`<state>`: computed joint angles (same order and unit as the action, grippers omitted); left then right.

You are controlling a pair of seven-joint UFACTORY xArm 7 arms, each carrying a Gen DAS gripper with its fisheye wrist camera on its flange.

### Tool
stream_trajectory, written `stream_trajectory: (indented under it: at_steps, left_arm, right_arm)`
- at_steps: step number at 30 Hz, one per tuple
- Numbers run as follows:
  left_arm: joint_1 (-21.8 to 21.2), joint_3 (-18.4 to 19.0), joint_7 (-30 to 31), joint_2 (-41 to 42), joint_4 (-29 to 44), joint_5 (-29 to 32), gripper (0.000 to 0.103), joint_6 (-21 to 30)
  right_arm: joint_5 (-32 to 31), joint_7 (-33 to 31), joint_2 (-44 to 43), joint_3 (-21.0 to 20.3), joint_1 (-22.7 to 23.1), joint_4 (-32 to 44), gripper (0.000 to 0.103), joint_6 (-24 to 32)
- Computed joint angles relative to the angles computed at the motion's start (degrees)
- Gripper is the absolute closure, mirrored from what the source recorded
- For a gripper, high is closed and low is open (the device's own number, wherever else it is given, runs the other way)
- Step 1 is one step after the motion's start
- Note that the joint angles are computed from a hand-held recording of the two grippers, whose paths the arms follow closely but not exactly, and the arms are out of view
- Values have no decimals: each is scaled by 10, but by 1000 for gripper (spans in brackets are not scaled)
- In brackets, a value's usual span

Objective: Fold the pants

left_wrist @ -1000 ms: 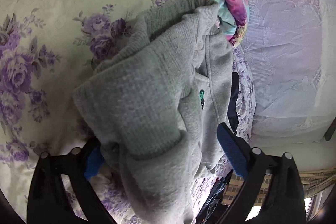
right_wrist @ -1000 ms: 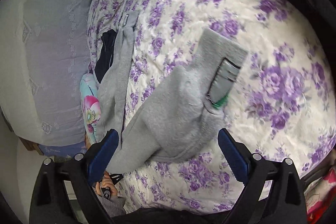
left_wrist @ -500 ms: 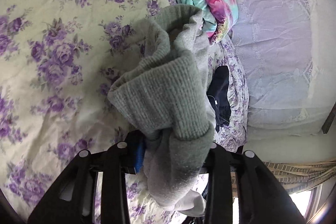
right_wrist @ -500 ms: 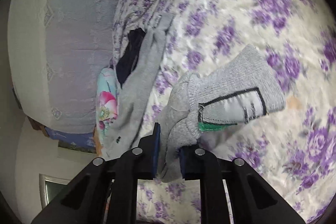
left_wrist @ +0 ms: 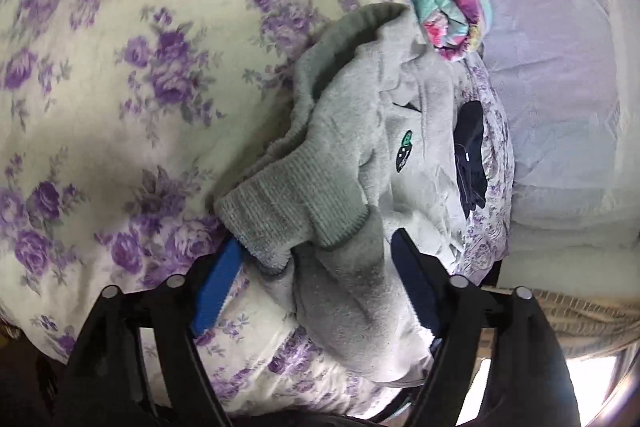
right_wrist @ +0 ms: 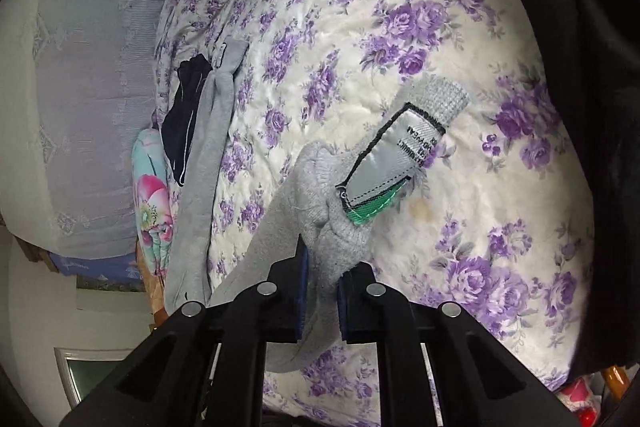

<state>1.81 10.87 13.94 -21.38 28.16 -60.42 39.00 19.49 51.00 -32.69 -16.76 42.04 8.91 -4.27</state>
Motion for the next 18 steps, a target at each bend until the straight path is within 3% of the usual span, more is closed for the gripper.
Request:
stream_trajectory:
  at_steps: [2, 5, 8, 10, 14, 18]
  left_arm:
    - [0, 2, 27, -18, -19, -10, 25, -24]
    - [-14, 23, 107, -28, -49, -74, 25, -41]
    - [-17, 41, 207, -9, -57, -157, 25, -27]
    - [-2, 50, 258, -7, -65, -182, 26, 0]
    - [48, 67, 271, -28, -78, -183, 26, 64]
    - [72, 35, 251, -30, -72, -129, 26, 60]
  right_arm:
    - [-2, -7, 1, -8, 2, 8, 91, 5]
    - [1, -11, -8, -10, 6, 5, 90, -1]
    - [8, -1, -12, -13, 14, -4, 88, -9]
    - [12, 12, -15, -24, 27, -14, 88, -26]
    - [0, 49, -24, -27, 30, -36, 88, -42]
    - [-16, 84, -17, -16, 22, -45, 86, -49]
